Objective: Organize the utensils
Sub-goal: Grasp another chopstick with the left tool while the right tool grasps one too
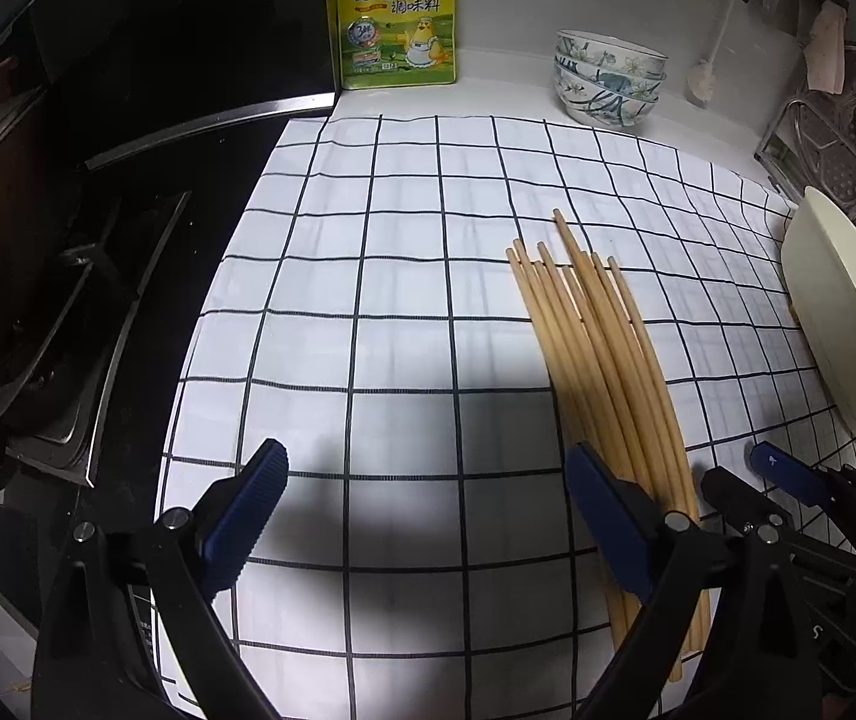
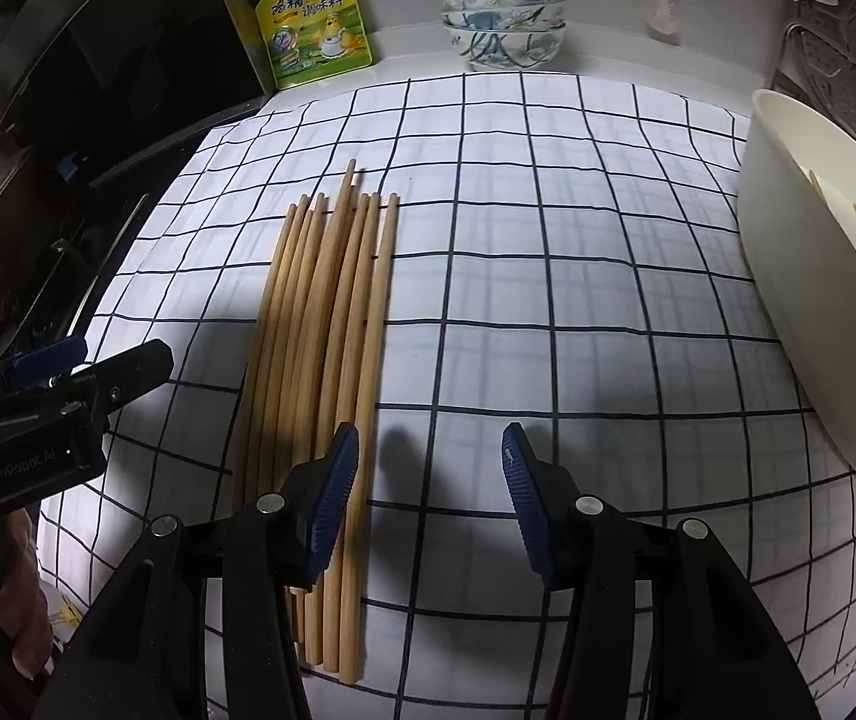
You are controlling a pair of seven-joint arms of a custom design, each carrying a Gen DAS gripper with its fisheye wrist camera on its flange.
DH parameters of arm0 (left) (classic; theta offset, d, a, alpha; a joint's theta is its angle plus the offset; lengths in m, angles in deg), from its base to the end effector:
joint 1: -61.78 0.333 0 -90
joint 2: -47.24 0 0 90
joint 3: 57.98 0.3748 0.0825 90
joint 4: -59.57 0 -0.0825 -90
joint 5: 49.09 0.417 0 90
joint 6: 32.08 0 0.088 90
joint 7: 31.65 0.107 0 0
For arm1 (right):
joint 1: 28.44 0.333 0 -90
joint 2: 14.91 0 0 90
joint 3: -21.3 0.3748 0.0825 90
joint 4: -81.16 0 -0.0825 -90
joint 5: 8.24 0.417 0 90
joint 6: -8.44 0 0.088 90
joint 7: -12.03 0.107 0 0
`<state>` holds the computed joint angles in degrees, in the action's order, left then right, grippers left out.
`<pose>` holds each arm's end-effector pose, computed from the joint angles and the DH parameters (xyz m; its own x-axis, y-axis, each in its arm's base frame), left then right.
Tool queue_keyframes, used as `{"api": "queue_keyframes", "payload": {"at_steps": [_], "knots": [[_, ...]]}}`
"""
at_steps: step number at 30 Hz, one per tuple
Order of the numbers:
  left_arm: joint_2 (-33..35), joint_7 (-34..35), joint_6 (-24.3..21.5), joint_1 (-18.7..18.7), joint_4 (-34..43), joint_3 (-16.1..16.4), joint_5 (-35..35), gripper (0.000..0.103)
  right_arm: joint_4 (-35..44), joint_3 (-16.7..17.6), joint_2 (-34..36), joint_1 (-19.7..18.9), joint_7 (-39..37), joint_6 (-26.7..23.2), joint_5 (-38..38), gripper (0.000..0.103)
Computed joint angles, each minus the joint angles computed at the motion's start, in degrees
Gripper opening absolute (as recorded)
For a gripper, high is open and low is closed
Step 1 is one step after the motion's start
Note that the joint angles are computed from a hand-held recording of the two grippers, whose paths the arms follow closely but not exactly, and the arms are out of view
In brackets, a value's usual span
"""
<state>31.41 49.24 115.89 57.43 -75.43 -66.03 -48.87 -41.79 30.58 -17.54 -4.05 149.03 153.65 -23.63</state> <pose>0.4977 -0.1145 0.5320 -0.0734 -0.9967 0.0348 -0.8762 0.0478 -0.4795 0.4900 0.3315 0.5111 -0.0138 -0.9919 -0.1266 -0.8949 0.0687 -0.4409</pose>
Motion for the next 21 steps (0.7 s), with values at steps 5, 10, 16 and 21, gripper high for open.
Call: {"api": "queue_keyframes", "payload": {"at_steps": [5,10,16,21], "knots": [[0.90,0.07,-2.50,0.07,0.58,0.31,-0.42,0.092,1.01,0.11,0.97,0.30,-0.34,-0.85,-0.91,0.048],[0.42,-0.76,-1.20,0.34,-0.29,0.10,-1.10,0.092,1.91,0.09,1.62,0.83,-0.93,-2.91,-1.90,0.048],[0.30,-0.31,-0.89,-0.37,-0.48,-0.34,-0.31,0.092,1.64,-0.11,1.36,0.91,-0.65,-3.44,-2.81,0.048],[1.12,0.51,-3.13,-1.47,0.25,-0.22,-1.72,0.092,1.09,-0.25,0.68,0.42,1.38,-3.81,-3.97,0.048]]}}
